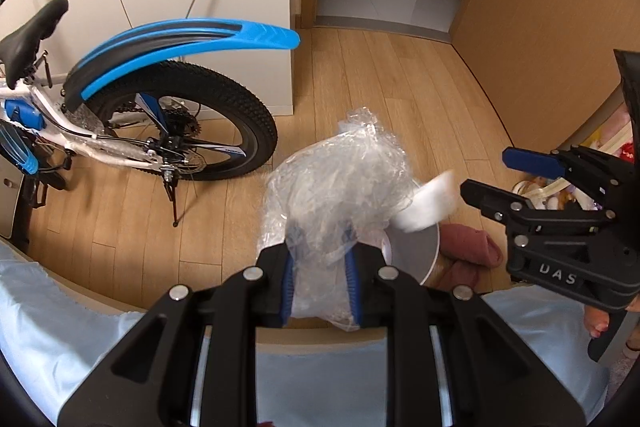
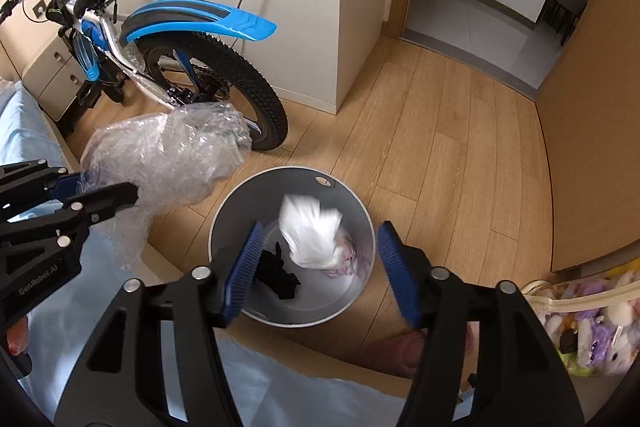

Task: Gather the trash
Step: 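Open both tools over the grey bin to drop the bag and tissue, then return both open tools to the bed toward the paper booklet and sheet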

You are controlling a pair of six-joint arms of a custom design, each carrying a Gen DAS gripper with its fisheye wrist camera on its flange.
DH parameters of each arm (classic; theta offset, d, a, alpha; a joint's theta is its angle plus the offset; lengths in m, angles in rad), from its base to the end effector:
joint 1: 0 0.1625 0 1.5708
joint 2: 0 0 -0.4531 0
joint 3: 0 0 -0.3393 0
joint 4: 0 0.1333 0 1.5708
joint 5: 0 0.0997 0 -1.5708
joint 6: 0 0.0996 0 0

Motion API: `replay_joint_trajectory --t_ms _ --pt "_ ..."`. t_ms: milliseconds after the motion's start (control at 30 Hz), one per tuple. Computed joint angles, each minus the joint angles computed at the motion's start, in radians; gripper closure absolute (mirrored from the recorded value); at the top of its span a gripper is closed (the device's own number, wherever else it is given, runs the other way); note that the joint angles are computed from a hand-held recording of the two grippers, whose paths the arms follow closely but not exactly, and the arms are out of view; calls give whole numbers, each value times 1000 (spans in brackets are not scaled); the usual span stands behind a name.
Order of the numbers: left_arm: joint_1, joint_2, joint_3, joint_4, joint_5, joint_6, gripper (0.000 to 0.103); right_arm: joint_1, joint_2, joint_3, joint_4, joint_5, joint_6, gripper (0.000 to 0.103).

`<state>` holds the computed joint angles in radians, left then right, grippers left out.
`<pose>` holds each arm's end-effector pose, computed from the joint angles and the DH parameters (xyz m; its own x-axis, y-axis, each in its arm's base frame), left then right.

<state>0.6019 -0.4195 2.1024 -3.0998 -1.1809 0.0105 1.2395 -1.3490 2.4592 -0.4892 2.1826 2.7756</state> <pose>-0.2825 -0.4017 -0.0964 -0.4671 0.8012 -0.3740 0.8195 0.5511 0.1572 -0.0122 -0.2695 0.1720 -0.6487 0.4642 0.6031 -0.0459 0.7671 -0.6398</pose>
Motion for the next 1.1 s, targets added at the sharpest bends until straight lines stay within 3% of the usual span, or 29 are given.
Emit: replay_joint_trajectory --t_ms 200,300,333,367,433,700,900,1100 --pt "5 27 -20 -2 -13 18 81 -22 -26 25 -25 -6 -1 45" --pt "6 40 -36 -4 -29 21 78 -15 -44 49 -65 29 -1 45" --pt "8 44 -45 5 -41 20 70 -15 -52 61 -81 38 -3 45" --pt "12 49 -56 16 -52 21 51 -15 -59 69 -88 43 -2 45" --pt "8 60 -67 24 -50 17 22 -27 -83 85 -86 32 4 45" --pt "-9 61 -42 10 -10 8 22 18 -94 93 -71 64 26 45" --pt "-5 -19 43 -22 48 -37 22 165 -33 66 -38 149 89 45" --pt "-11 -160 174 -62 107 -136 22 419 103 -29 90 283 225 45"
